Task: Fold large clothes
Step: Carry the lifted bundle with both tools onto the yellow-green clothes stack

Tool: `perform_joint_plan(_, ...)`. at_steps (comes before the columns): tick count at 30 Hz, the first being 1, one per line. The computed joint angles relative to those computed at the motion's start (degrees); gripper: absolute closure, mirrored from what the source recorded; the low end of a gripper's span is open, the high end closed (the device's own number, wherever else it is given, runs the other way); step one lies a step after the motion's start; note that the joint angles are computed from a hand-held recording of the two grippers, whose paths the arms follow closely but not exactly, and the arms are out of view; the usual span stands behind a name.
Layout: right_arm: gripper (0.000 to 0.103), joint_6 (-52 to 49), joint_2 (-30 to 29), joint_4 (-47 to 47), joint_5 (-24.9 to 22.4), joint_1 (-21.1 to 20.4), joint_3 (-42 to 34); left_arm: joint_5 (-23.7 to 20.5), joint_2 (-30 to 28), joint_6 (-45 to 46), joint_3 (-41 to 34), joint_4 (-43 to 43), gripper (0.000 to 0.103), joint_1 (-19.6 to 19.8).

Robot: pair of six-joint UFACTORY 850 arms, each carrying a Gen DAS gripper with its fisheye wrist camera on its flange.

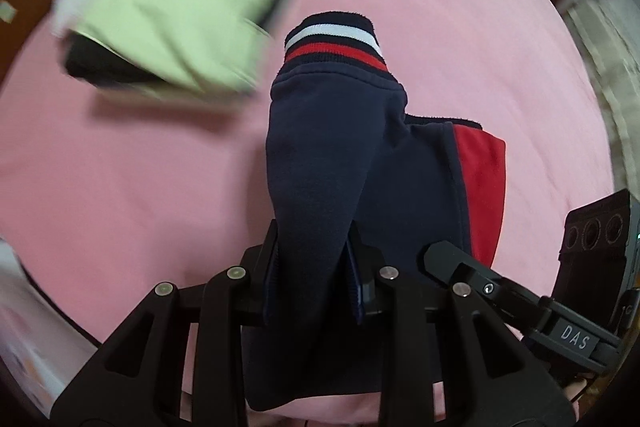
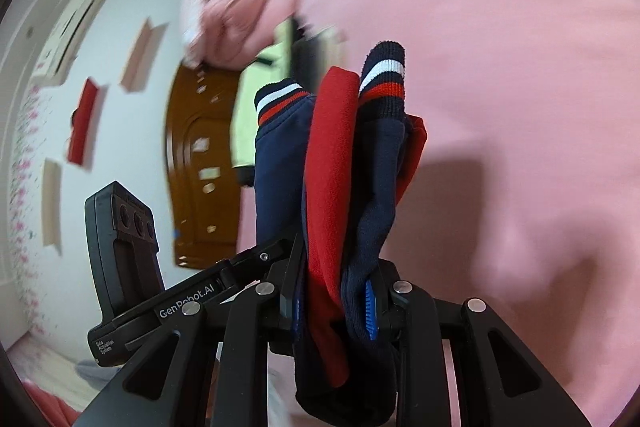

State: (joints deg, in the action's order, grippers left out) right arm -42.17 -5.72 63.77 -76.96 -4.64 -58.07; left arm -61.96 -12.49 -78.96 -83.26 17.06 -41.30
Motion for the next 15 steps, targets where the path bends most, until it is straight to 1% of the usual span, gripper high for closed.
perform_joint_plan(1, 0.081, 0.8, -0.1, 2.5, 1.4, 3.6, -0.9, -1.2, 1.6, 0.0, 0.9, 2.0, 0.078, 1.1)
perform_joint_plan(2, 0.081, 1.1, -0.7, 4.0, 2.2, 5.9, -2.2, -2.7, 2.6, 0.5, 1.0, 4.3, 0.078, 2.2)
perform_joint_plan(4, 0.081, 1.1, -1.7, 8.2, 5.5, 12.5, -5.1, -4.3, 4.9, 1.4, 1.8, 7.9, 0.078, 4.8)
perform_joint_plan(5, 0.081, 1.3, -2.3, 9.6, 6.8, 14.8, -6.4, -4.5, 6.4, 2.3, 2.5, 9.3, 0.078, 6.4)
perform_joint_plan(7, 0.081, 1.4, -4.8, 12.1, 8.8, 18.6, -11.5, -4.8, 9.0, 4.6, 3.6, 11.3, 0.078, 9.3)
perform_joint_plan(8, 0.081, 1.3, -5.9, 12.6, 8.7, 18.8, -13.6, -5.1, 9.5, 6.3, 3.1, 12.8, 0.078, 10.9)
perform_joint_plan(10, 0.081, 1.7, -8.6, 15.1, 10.6, 21.8, -18.8, -6.1, 9.8, 9.8, 1.6, 15.9, 0.078, 13.5)
perform_joint_plan(11, 0.081, 2.0, -9.7, 15.8, 10.6, 22.0, -20.9, -6.1, 9.0, 11.2, 0.2, 17.9, 0.078, 14.6)
perform_joint_plan(13, 0.081, 2.7, -12.8, 18.6, 13.1, 24.4, -26.4, -5.1, 8.1, 14.5, -1.9, 20.4, 0.078, 17.1)
perform_joint_plan(14, 0.081, 3.0, -13.6, 19.3, 13.9, 24.9, -28.1, -4.1, 7.3, 16.7, -3.0, 21.1, 0.078, 18.7)
perform_joint_plan(15, 0.081, 3.4, -15.9, 20.2, 15.3, 25.9, -31.2, -2.7, 6.6, 18.9, -3.7, 21.5, 0.078, 20.4)
